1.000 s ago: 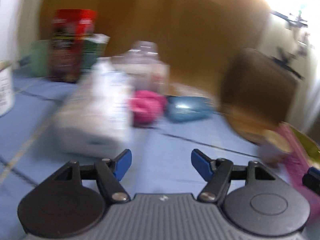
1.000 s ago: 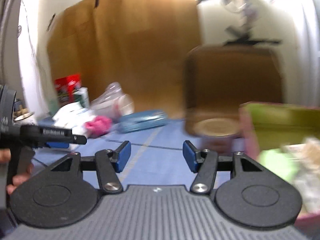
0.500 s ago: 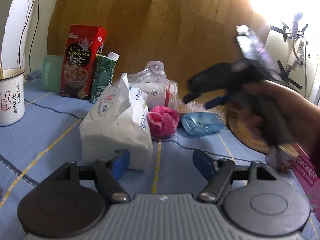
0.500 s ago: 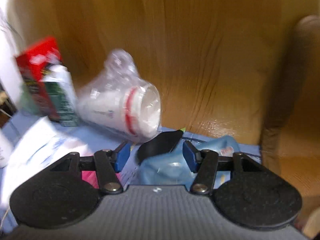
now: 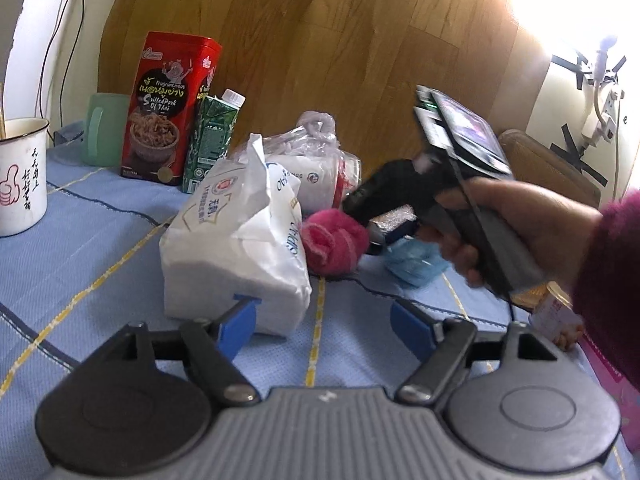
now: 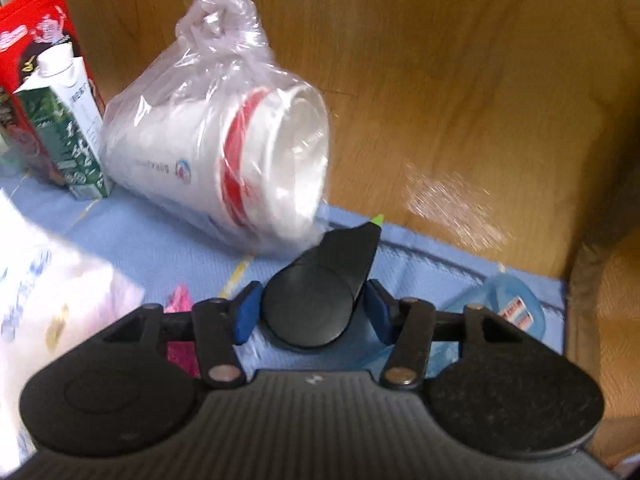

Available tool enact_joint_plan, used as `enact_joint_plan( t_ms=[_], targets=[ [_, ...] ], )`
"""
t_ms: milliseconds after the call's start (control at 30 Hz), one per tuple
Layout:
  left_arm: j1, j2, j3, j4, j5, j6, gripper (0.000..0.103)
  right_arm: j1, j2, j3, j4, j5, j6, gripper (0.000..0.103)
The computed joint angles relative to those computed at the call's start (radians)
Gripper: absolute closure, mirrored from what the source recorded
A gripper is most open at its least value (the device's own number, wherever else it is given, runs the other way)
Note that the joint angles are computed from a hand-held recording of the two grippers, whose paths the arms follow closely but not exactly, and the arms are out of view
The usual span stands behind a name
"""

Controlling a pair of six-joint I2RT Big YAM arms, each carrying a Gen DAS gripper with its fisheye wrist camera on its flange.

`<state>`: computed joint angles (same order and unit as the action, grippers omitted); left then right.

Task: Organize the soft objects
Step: 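Move both grippers back to the pink knitted pouch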

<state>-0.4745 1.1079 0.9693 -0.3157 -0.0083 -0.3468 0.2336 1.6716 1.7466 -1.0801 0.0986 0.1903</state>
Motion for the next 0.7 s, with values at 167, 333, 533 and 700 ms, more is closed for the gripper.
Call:
enact_joint_plan(
  t_ms=[167, 333, 533, 700],
  targets=[
    [0.008, -0.009, -0.014, 0.023, 0.011, -0.011, 0.024, -0.013, -0.212, -0.259, 0.096, -0.029, 0.002, 0.047],
    [0.035, -0.023, -0.035, 0.066, 0.057, -0.052, 0.023, 0.040, -0.473, -0.511, 0.142, -0.028, -0.026, 0.047],
    [0.036, -0.031, -0.042, 0.077, 0.147, -0.010, 0.023, 0.176, -0.805, -0.774, 0.175, 0.081, 0.027, 0.048],
    [-0.008, -0.008, 0.023, -0.048, 0.259, 0.042, 0.026, 0.268, -1.007, -0.924, 0.218, 0.230, 0.108, 0.048]
  ],
)
